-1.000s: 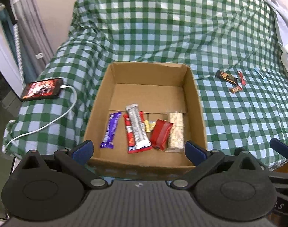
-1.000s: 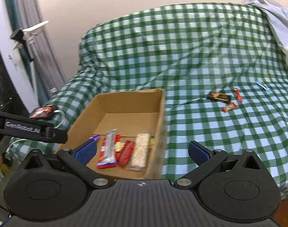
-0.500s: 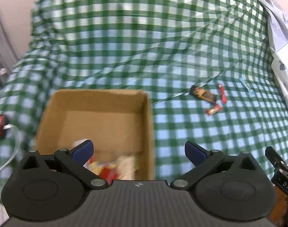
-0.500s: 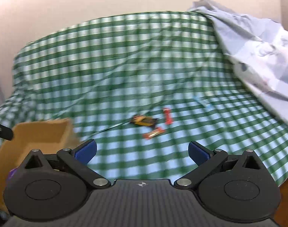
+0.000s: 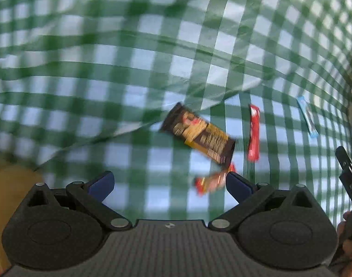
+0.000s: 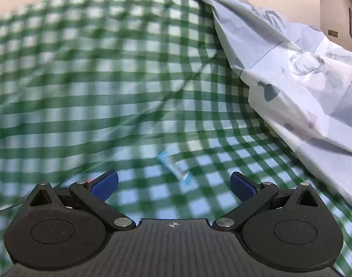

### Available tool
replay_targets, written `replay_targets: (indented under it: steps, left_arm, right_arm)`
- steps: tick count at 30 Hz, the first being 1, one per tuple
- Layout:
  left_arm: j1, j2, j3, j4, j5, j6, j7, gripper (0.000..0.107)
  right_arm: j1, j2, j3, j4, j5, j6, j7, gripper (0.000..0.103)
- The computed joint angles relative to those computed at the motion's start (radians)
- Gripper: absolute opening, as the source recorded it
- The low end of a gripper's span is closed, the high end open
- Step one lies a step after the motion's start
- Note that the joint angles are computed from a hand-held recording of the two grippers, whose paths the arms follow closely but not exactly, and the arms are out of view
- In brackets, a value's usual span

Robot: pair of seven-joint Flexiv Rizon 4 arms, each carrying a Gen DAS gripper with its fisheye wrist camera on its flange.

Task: Organize snacks
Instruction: 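Grasp the dark biscuit bar with the left tool while the right tool grasps the blue stick, then carry the biscuit bar and blue stick over the box and lower them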

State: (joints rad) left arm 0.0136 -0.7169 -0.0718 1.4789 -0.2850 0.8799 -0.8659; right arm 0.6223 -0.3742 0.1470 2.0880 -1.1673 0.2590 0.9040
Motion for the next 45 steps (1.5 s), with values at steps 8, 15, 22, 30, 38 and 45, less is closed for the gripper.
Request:
replay_targets:
  steps: [8,15,22,30,38,45]
  left_arm:
    - [-0.084,-0.225,0.026,-0.252,0.058,-0.053,-0.187,0.103]
    - [-0.076,-0.209,0.01,-0.219,0.06,-0.013,-0.198,0.082]
    - [-0.015,-0.114,-0.058,-0.094,-0.012,-0.043,-0.037,0.0]
    - [0.027,-0.075,-0.017,-0.076,-0.016,-0.125,0.041,0.001]
    - [-0.077,-0.103,-0.02,-0.091,-0.02,-0.043,-0.071,0.089]
    - [-0.097,-0.123,-0.015,-0.071,0.069,0.034,-0.08,0.041]
  right_arm:
    - [-0.231,-0.142,-0.141,-0.003,-0.196,0.324,-0.047,0.102]
    - [-0.255,-0.215,-0.2,-0.016,-0.295,0.427,0.073,0.087]
    - [-0.224,-0.195,-0.149,-0.019,-0.275,0.436,0.041,0.013]
    - [-0.148,-0.132,-0.094,0.045,-0.196,0.444,0.091,0.013]
    - [-0.132,-0.123,-0.089,0.079,-0.137,0.434,0.108,0.014]
    - [-0.106,-0.136,-0.092,0.089,-0.185,0.389,0.14,0.014]
